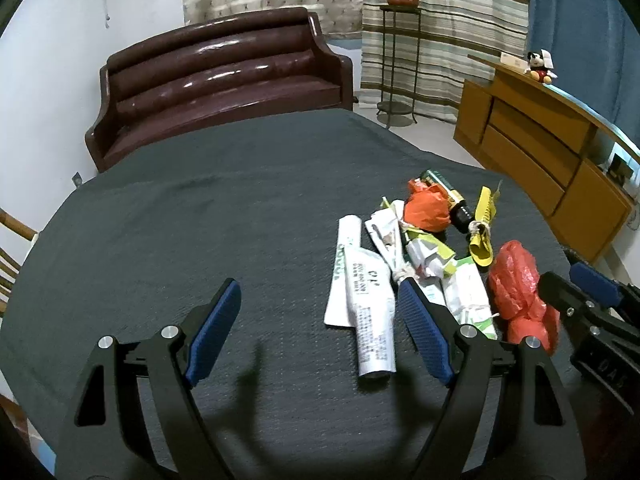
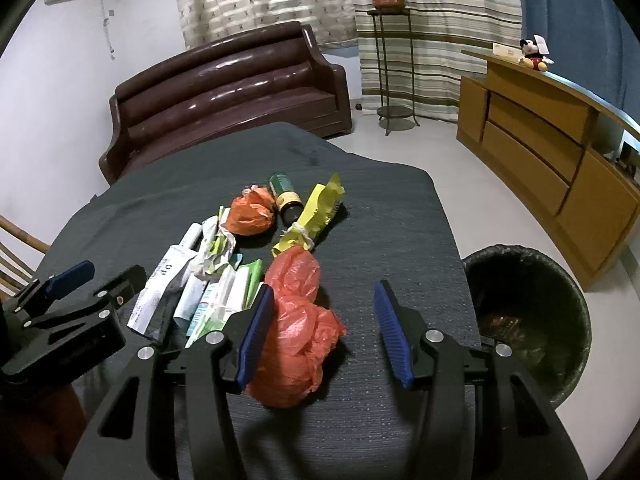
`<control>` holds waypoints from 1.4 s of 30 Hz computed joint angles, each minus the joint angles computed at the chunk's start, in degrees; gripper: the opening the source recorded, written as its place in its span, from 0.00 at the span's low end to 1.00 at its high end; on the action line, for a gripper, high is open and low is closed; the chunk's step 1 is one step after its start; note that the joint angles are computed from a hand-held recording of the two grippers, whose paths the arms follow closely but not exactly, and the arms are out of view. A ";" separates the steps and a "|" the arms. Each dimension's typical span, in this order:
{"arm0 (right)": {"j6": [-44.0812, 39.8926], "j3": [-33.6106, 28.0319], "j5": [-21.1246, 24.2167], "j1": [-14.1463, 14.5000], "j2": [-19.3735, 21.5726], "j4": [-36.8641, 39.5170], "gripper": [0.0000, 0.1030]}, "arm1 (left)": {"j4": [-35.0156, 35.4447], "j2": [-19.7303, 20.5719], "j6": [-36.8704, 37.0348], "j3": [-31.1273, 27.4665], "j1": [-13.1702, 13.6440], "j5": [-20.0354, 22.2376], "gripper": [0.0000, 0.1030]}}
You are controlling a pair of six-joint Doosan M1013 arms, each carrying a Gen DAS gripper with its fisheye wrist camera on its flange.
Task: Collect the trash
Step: 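Move the right tool to the red plastic bag and grasp it, then grasp the white tube with the left tool while the right tool carries the red bag to the bin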
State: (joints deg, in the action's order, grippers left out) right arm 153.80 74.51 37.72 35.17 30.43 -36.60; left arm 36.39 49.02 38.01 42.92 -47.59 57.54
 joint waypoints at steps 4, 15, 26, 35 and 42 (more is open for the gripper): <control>0.36 -0.23 0.13 0.34 0.00 -0.56 0.50 | -0.46 -0.59 -0.31 1.15 0.16 -0.41 0.77; -2.28 -1.08 1.95 0.48 0.96 1.97 0.50 | -3.32 -0.41 1.85 1.49 0.27 -1.66 0.77; -4.19 -1.00 2.30 0.11 1.27 4.25 0.45 | -8.74 1.15 6.08 -0.99 0.97 -1.45 0.40; -5.35 -0.96 1.92 0.13 1.20 4.58 0.41 | -13.96 -0.01 8.78 1.65 1.70 -5.53 0.19; -4.26 -0.50 1.64 0.27 0.73 3.58 0.39 | -13.50 -2.04 7.49 4.99 1.86 -9.21 0.16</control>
State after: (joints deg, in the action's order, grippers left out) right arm 149.55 74.01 39.37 35.45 31.16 -33.02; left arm 22.89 46.99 45.50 47.91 -45.73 48.33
